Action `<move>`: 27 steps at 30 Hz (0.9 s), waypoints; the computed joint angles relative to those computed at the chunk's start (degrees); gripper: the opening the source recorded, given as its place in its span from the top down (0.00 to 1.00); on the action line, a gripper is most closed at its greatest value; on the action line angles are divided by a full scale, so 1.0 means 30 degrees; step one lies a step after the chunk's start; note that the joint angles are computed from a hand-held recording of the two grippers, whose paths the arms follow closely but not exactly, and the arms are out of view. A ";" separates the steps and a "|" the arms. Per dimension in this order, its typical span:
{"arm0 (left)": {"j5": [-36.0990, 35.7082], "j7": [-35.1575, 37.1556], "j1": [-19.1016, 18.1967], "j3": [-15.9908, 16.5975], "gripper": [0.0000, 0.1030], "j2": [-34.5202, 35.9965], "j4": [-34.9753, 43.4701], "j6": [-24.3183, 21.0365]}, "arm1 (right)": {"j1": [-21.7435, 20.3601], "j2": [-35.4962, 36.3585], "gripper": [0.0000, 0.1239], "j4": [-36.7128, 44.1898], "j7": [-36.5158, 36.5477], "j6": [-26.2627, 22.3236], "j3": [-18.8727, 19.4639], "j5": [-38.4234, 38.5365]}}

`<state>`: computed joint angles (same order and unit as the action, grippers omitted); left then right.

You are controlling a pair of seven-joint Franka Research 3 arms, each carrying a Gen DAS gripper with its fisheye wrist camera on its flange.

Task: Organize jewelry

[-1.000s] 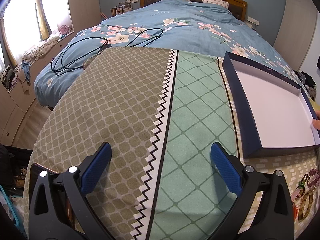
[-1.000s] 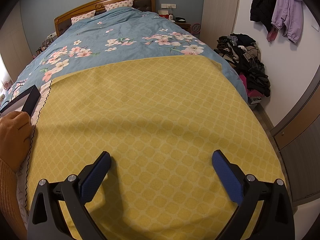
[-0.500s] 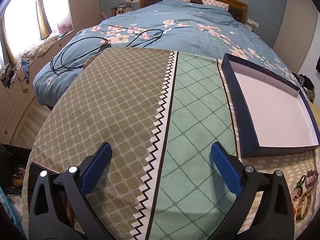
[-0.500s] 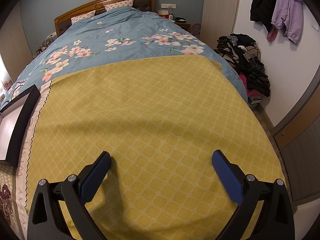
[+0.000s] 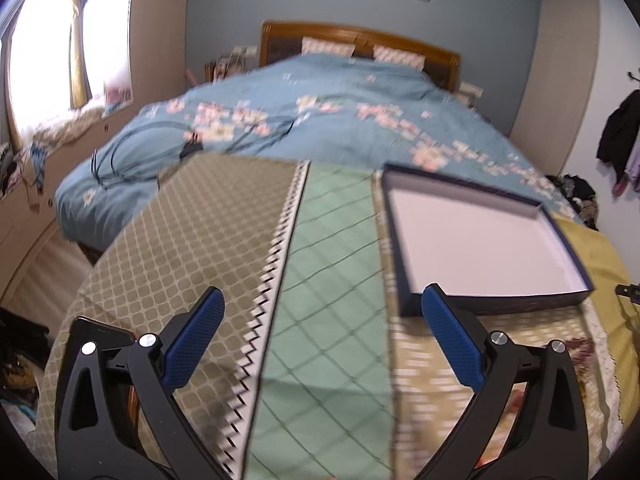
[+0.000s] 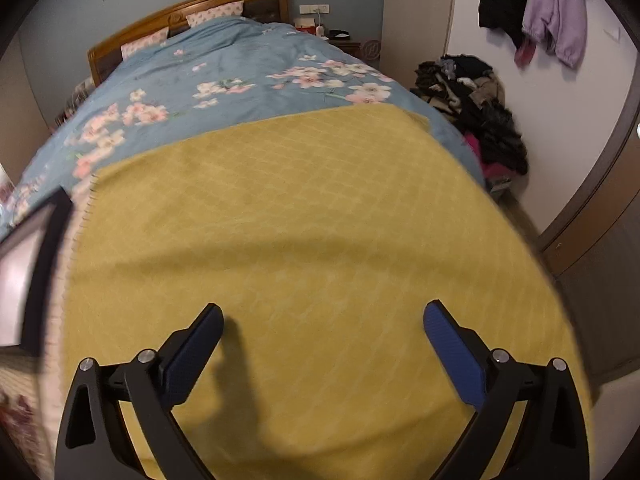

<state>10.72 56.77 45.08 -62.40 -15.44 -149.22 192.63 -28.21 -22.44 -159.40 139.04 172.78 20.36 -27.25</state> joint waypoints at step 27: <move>-0.0122 -0.8283 -0.3429 -0.1171 0.06 -1.4937 -0.3629 0.2674 | -0.1680 -1.3273 0.22 -0.1999 0.2534 0.9372 1.5844 0.9428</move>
<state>10.35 31.93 34.79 -65.91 -60.25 -160.11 200.65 -33.25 -62.26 -165.39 146.64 200.89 67.89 1.03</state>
